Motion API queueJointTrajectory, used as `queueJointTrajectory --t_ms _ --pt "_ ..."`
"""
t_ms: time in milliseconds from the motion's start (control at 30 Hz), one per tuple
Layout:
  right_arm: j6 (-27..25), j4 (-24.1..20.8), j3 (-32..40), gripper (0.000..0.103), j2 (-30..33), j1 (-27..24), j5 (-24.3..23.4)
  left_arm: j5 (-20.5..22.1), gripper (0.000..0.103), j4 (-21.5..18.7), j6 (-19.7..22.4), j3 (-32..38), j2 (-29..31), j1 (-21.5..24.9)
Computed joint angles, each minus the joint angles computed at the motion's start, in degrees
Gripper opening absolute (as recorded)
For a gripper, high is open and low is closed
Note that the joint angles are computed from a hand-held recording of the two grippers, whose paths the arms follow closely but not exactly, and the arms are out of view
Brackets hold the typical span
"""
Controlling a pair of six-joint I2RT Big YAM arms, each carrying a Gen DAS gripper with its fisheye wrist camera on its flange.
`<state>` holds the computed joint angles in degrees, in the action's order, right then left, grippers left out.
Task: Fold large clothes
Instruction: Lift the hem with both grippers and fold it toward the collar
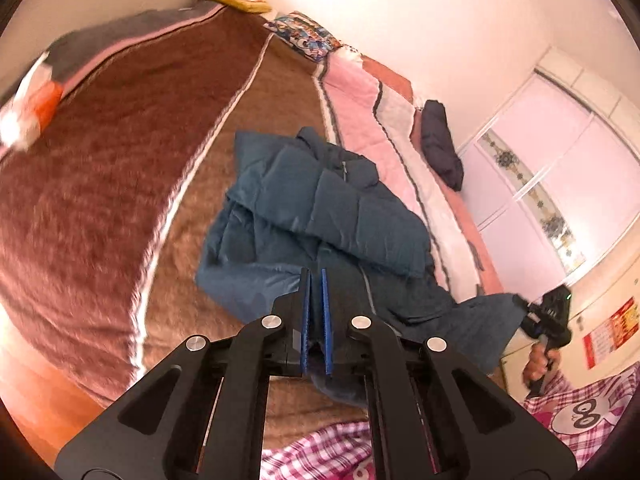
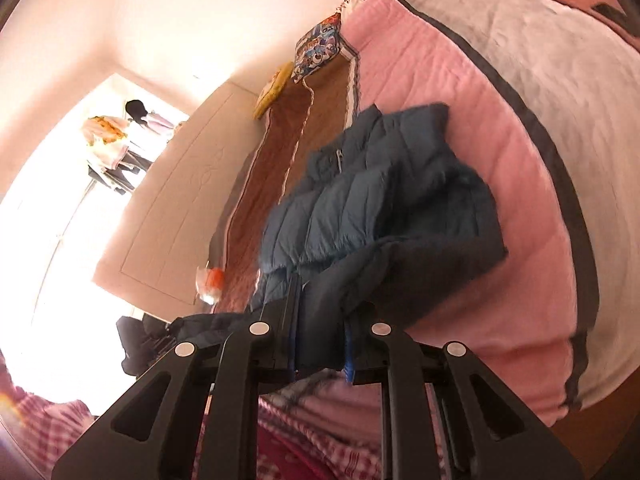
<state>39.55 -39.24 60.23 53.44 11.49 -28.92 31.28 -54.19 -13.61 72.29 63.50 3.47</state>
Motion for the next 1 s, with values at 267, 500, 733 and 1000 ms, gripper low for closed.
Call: queueJointTrajectory --t_ms 267,500,733,1000 --pt "-2.7 -5.8 -0.2 0.017 1.1 1.5 1.2 0.3 0.006 -6.5 1.2 -4.6 -1.2 0.8" --pt "0.7 -7.2 -5.1 0.017 -3.0 2.5 2.0 -4.1 0.071 -12.4 -2.3 -10.2 -2.9 2.3" --pt "0.2 -8.5 -4.9 0.017 -3.3 2.9 2.9 0.5 0.073 -15.5 -2.1 -13.1 -3.6 5.7" --pt "0.3 -8.5 -4.9 0.017 -3.2 3.0 2.9 8.4 0.030 -12.9 -1.9 -15.9 -5.1 4.6"
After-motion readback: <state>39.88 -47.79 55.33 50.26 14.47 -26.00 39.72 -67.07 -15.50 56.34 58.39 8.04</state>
